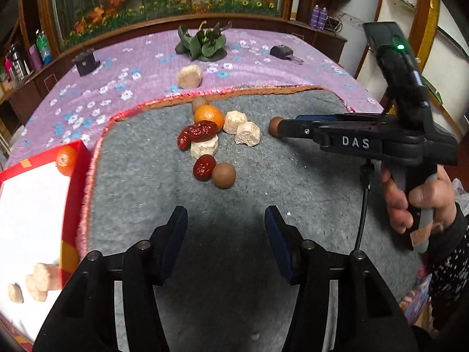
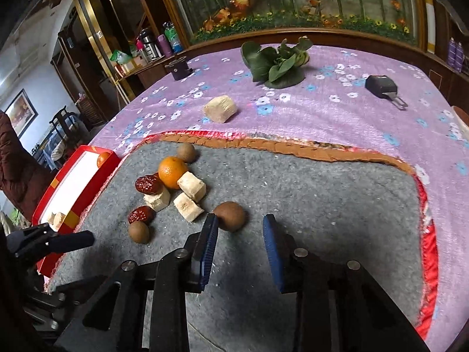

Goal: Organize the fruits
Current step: 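Grasp a brown round fruit with the right tool while the left tool grasps another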

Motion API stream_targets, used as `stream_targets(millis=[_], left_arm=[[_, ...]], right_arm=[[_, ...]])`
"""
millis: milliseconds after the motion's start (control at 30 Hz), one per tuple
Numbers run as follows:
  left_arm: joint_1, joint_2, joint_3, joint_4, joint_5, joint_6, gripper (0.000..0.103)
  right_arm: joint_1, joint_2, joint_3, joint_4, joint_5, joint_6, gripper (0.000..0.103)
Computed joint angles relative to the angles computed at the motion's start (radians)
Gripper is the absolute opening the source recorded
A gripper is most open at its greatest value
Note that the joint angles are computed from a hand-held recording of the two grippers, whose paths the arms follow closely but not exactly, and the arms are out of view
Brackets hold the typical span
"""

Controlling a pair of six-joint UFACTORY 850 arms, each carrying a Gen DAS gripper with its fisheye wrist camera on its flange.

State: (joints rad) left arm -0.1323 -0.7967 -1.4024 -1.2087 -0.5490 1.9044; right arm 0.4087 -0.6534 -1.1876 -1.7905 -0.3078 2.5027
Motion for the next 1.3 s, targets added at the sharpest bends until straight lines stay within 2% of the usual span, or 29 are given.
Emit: stream_targets(millis=[133, 233, 300, 333, 433, 533, 667, 767, 867, 933, 1033, 1133, 1200, 1300], left_arm=[[-0.010, -0.030, -0.046, 0.059, 0.000, -0.127, 0.053], [-0.021, -0.046, -0.069, 0.081, 0.008, -0.184, 0.053], [-0.028, -0.054, -0.078, 0.104, 0.017, -0.225, 0.047], [-0.031, -0.060, -0.087, 0.127, 0.009, -0.257, 0.041], [-0.041, -0.065, -0.089, 0.141, 0.018, -0.299, 0.040], [-0.049, -0.060, -0.083, 0.122, 0.025, -0.316, 0.035], [-0.067, -0.069, -0.098, 0.126, 0.064, -0.364, 0.035], [-0.078, -0.073, -0.105, 0.120, 0.107, -0.386, 0.035], [-0.088, -0.078, -0.108, 0.085, 0.144, -0.373, 0.035], [-0.098, -0.072, -0.093, 0.043, 0.183, -0.330, 0.035], [-0.109, -0.055, -0.053, -0.099, 0.248, -0.160, 0.026], [-0.109, -0.048, -0.035, -0.198, 0.261, -0.046, 0.021], [-0.109, -0.045, -0.027, -0.255, 0.266, 0.017, 0.018], [-0.103, -0.044, -0.021, -0.301, 0.253, 0.057, 0.018]], right_arm=[[-0.003, -0.017, -0.017, -0.085, 0.008, 0.083, 0.036], [-0.004, -0.045, -0.057, 0.048, 0.016, -0.065, 0.033], [-0.006, -0.056, -0.071, 0.101, 0.020, -0.117, 0.027], [-0.005, -0.050, -0.066, 0.090, 0.020, -0.108, 0.027], [-0.016, -0.029, -0.038, -0.046, 0.041, 0.062, 0.027], [-0.029, -0.023, -0.027, -0.053, 0.070, 0.105, 0.027], [-0.048, -0.015, -0.010, -0.246, 0.110, 0.343, 0.027], [-0.051, -0.015, -0.006, -0.298, 0.115, 0.408, 0.027], [-0.052, -0.016, -0.008, -0.300, 0.118, 0.420, 0.028], [-0.050, -0.017, -0.014, -0.243, 0.118, 0.362, 0.028], [-0.044, -0.024, -0.028, -0.093, 0.112, 0.207, 0.028], [-0.039, -0.030, -0.041, 0.008, 0.105, 0.108, 0.028], [-0.040, -0.029, -0.039, -0.017, 0.103, 0.137, 0.028], [-0.046, -0.024, -0.027, -0.140, 0.114, 0.273, 0.028]])
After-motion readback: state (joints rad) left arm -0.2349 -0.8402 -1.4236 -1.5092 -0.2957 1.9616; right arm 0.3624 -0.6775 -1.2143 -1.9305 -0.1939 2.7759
